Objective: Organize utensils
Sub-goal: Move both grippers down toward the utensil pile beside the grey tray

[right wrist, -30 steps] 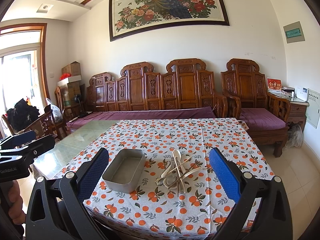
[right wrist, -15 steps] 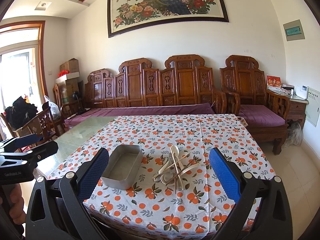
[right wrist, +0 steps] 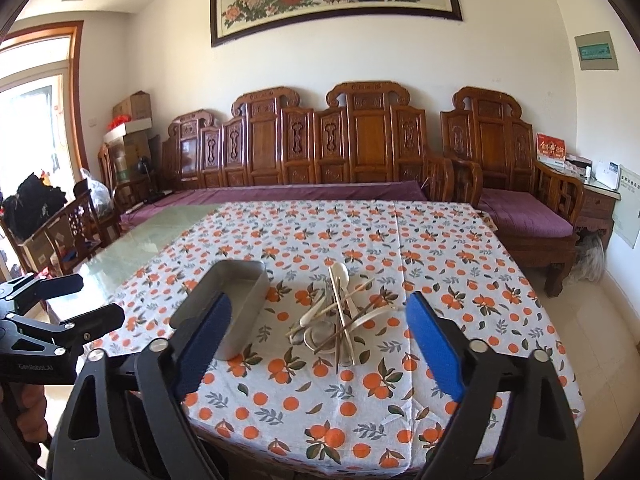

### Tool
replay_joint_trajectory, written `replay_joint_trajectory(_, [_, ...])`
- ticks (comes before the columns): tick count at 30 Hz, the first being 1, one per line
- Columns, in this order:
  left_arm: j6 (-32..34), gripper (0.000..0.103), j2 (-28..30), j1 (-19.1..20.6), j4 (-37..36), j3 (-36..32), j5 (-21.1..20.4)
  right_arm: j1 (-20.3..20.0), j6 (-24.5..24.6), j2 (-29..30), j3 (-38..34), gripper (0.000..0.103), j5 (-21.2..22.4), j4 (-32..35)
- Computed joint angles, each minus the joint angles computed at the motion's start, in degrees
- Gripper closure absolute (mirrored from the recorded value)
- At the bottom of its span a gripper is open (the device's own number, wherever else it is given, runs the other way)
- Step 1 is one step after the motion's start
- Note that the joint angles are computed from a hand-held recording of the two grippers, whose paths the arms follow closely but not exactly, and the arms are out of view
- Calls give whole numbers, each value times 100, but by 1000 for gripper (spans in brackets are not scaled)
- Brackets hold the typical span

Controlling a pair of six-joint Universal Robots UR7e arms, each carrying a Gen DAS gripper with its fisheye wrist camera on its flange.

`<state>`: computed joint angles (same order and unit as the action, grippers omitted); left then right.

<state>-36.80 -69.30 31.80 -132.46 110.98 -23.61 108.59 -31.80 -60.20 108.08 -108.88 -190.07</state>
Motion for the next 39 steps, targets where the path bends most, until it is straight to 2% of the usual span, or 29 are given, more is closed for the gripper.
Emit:
replay_joint_trajectory(12, [1316,7,413,465,-1177,-250,-521,-351,-82,493,-816,51,64,682])
replay_joint_trajectory(21, [1839,8,731,799,-1651,-558,-891,-686,-34,949,-1619,66,203,1537])
replay_joint_trajectory(30, [2059,19,1119,1093,-1729,-906,-1277,-980,101,1296,-1941,68,188,1851])
replay_joint_trajectory(39, [2329,39,1837,1484,-1530,-1752,-1688,-1235,192,1391,-2016,71,159,2010])
